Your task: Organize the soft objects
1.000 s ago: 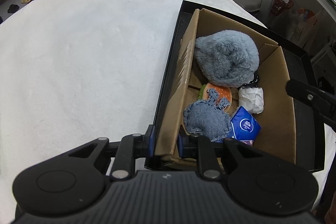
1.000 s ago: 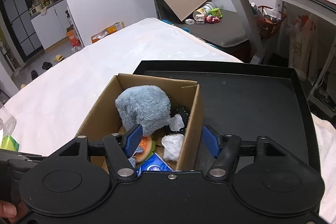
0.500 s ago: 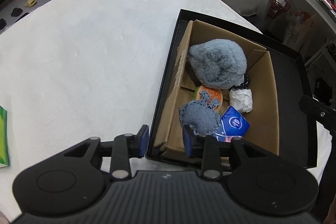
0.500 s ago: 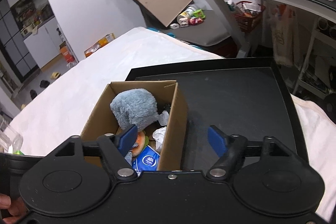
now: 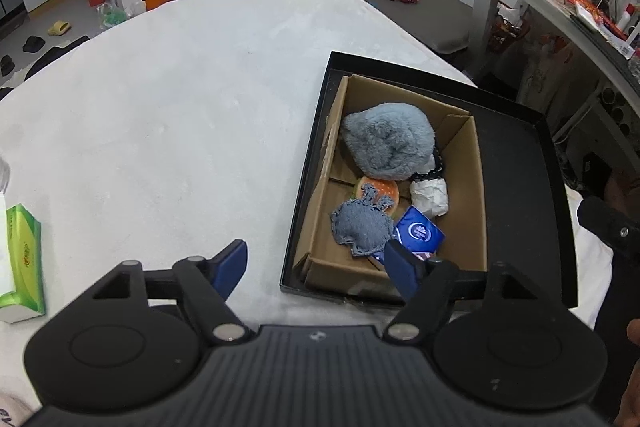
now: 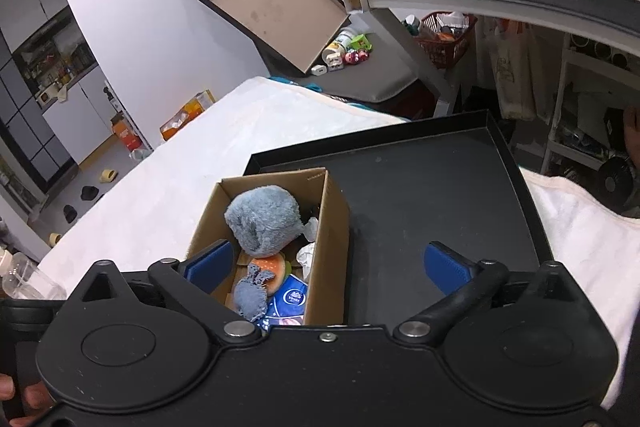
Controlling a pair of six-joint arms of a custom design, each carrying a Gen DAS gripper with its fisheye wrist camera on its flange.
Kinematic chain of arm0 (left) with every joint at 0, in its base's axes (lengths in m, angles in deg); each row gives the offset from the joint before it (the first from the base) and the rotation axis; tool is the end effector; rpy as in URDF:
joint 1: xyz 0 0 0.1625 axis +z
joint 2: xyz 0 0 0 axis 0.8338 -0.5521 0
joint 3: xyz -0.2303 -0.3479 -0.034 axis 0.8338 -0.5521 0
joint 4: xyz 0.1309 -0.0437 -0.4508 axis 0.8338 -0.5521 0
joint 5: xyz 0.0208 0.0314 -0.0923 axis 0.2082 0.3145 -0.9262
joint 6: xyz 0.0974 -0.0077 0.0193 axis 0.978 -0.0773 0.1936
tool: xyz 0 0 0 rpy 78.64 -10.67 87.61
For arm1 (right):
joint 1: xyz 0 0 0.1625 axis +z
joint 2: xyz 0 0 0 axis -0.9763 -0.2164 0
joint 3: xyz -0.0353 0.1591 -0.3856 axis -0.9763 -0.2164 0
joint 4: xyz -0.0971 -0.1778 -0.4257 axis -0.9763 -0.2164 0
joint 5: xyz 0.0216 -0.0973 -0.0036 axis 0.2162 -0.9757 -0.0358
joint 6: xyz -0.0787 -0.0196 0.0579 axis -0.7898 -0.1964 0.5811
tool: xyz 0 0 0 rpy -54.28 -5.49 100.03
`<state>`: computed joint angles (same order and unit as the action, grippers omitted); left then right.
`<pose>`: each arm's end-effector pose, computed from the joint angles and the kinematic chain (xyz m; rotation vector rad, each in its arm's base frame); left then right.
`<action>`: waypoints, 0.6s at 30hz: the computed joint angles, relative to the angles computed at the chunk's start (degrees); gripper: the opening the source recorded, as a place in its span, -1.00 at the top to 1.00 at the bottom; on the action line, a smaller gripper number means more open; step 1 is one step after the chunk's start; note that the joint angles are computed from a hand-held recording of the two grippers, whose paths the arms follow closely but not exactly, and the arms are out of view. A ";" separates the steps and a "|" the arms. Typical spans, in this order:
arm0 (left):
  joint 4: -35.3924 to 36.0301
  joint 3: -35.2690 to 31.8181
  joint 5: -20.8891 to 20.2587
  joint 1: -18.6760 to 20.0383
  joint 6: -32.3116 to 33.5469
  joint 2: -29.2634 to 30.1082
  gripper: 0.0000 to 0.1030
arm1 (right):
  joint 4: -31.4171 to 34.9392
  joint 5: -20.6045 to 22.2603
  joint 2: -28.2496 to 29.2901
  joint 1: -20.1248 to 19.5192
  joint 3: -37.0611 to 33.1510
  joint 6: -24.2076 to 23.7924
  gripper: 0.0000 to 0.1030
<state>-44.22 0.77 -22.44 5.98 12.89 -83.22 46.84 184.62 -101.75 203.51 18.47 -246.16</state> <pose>-0.1257 -0.6582 0.4256 0.5938 2.4538 -0.4816 0.4520 -0.5406 0.0970 -0.1174 -2.2446 1.2637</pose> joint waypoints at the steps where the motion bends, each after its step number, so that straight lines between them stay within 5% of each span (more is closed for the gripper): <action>1: 0.24 0.08 -0.24 -0.16 0.01 -0.35 -0.50 | 0.18 0.14 -0.08 0.22 -0.06 0.21 -1.00; 5: -0.17 1.08 -0.15 -1.24 0.90 -1.98 -0.66 | 1.04 1.51 -0.12 1.34 -0.40 0.61 -1.00; 18: 1.66 3.20 1.08 -4.34 1.80 -6.48 -0.67 | 2.78 4.08 -0.36 4.47 -1.68 -0.15 -1.00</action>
<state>-42.56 3.97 -21.36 1.64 14.69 -89.70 49.62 188.70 -102.11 207.98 16.80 -246.31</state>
